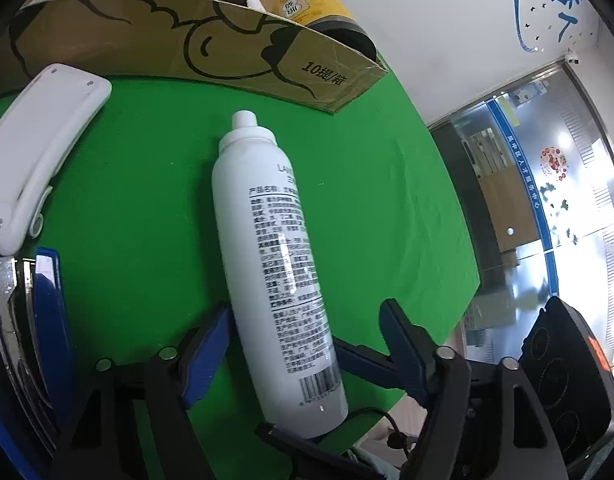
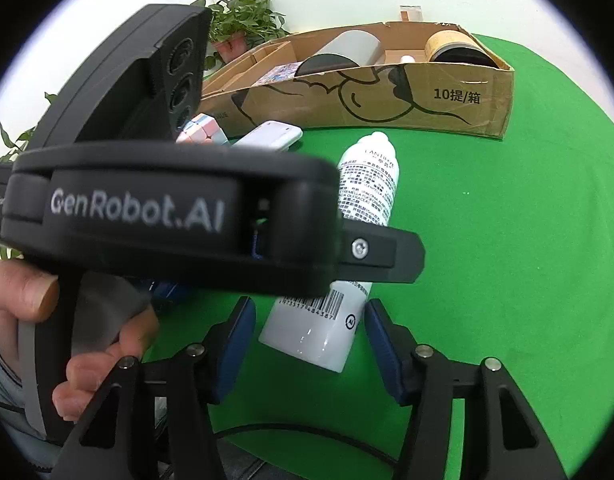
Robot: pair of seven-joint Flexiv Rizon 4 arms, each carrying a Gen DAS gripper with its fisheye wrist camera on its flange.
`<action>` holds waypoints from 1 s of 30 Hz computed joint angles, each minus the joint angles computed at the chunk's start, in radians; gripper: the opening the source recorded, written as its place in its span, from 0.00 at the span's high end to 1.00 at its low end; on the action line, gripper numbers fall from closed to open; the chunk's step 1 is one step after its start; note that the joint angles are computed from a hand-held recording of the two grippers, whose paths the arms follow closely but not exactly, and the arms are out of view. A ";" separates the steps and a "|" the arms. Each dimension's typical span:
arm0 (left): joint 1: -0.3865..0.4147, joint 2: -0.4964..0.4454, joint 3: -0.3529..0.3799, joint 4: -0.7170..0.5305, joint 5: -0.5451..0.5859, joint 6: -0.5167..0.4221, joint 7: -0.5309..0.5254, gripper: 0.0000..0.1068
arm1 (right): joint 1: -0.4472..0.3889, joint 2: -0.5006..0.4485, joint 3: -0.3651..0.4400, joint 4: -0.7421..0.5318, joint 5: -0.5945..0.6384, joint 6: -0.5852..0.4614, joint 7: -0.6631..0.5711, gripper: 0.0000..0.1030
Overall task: Organize rigid objects
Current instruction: 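Lift the spray bottle upright with both tools toward the box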
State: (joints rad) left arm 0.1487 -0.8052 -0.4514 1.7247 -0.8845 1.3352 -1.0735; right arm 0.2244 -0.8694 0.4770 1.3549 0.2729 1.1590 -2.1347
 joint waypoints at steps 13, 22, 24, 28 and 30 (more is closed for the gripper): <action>0.041 0.051 -0.063 0.115 -0.010 0.128 -0.022 0.58 | 0.013 -0.018 0.001 -0.027 0.005 -0.002 -0.001 0.51; 0.083 0.059 -0.097 0.163 0.097 0.196 -0.085 0.58 | 0.054 -0.045 -0.024 -0.073 -0.022 -0.015 0.049 0.53; 0.116 0.061 -0.134 0.189 0.113 0.224 -0.091 0.58 | 0.052 -0.043 -0.022 -0.070 -0.023 -0.017 0.051 0.53; 0.152 0.062 -0.176 0.216 0.169 0.282 -0.103 0.59 | 0.066 -0.037 -0.038 -0.064 -0.031 -0.002 0.072 0.54; 0.185 0.064 -0.215 0.235 0.200 0.318 -0.107 0.59 | 0.066 -0.034 -0.035 -0.056 -0.035 0.022 0.075 0.54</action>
